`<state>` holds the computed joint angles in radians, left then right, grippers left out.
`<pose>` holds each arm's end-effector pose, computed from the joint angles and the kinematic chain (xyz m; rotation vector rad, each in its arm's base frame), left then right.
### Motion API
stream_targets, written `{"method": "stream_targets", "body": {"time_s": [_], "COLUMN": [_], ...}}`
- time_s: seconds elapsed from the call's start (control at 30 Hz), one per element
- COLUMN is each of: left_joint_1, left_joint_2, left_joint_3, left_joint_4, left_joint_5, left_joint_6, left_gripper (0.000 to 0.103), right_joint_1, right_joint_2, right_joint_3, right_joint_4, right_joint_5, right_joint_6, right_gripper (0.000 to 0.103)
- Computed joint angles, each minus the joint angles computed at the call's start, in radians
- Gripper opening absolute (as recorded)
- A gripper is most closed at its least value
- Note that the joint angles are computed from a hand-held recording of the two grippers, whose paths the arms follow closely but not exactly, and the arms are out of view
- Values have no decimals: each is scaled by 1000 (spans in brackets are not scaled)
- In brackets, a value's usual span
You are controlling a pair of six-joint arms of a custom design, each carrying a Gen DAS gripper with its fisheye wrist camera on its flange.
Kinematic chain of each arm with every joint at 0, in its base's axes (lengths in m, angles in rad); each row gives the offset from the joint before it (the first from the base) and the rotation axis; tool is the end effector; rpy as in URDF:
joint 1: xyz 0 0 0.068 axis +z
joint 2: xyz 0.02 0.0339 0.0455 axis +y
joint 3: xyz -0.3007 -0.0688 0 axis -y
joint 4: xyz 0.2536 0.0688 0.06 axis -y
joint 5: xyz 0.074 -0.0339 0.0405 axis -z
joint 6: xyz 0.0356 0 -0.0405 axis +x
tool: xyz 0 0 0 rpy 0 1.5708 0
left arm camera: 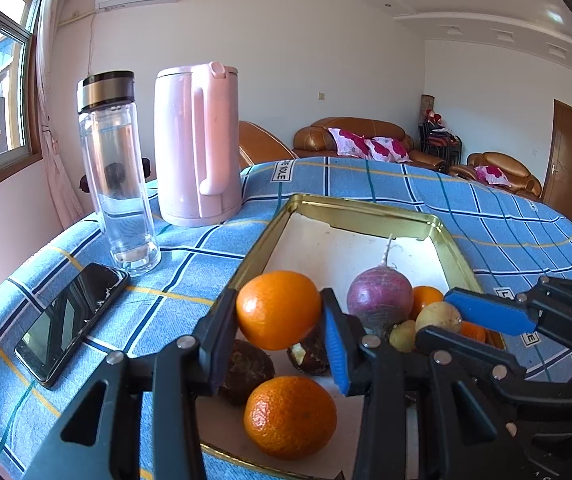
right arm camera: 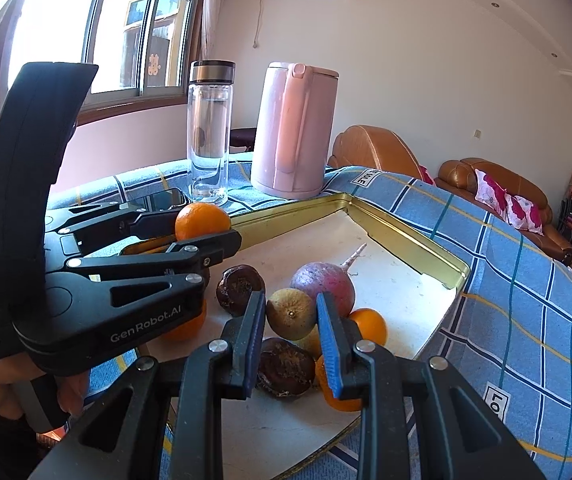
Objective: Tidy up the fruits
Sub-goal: 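Lower the orange and tan fruit into the tray and open both tools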
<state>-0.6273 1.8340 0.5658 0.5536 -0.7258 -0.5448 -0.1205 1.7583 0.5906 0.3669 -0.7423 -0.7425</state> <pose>0.2625 -0.1611 0.1137 -0.2710 2.0680 0.1315 0.3012 -0.0122 0.1272 -0.9704 1.9227 0.3915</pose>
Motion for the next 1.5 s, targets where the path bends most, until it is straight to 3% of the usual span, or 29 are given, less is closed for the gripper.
{"method": "stream_targets", "body": {"time_s": [0.8,0.9,1.03,1.1,1.27,1.4,1.5], "left_joint_1": [-24,-25,-33,-47,-84,-122,-150], "left_joint_2": [20,13,-6,-14,-44,-71,-91], "left_joint_3": [25,16,-2,-6,-23,-39,-43], "left_joint_4": [-37,-34,-28,-31,-21,3,13], "left_joint_5": [-21,-30,-64,-92,-147,-203,-232], "left_joint_6": [5,-5,-18,-20,-18,-7,11], "left_gripper": [45,50,67,71,83,99,100], "right_joint_1": [19,11,-14,-30,-65,-95,-118], "right_joint_2": [37,36,45,41,22,0,-21], "right_joint_3": [42,35,50,38,-1,-47,-79], "right_joint_4": [-48,-26,-29,-3,63,137,176], "right_joint_5": [30,27,6,-9,-28,-22,-18], "right_joint_6": [11,30,68,87,116,127,115], "right_gripper": [30,41,64,69,78,79,79]}}
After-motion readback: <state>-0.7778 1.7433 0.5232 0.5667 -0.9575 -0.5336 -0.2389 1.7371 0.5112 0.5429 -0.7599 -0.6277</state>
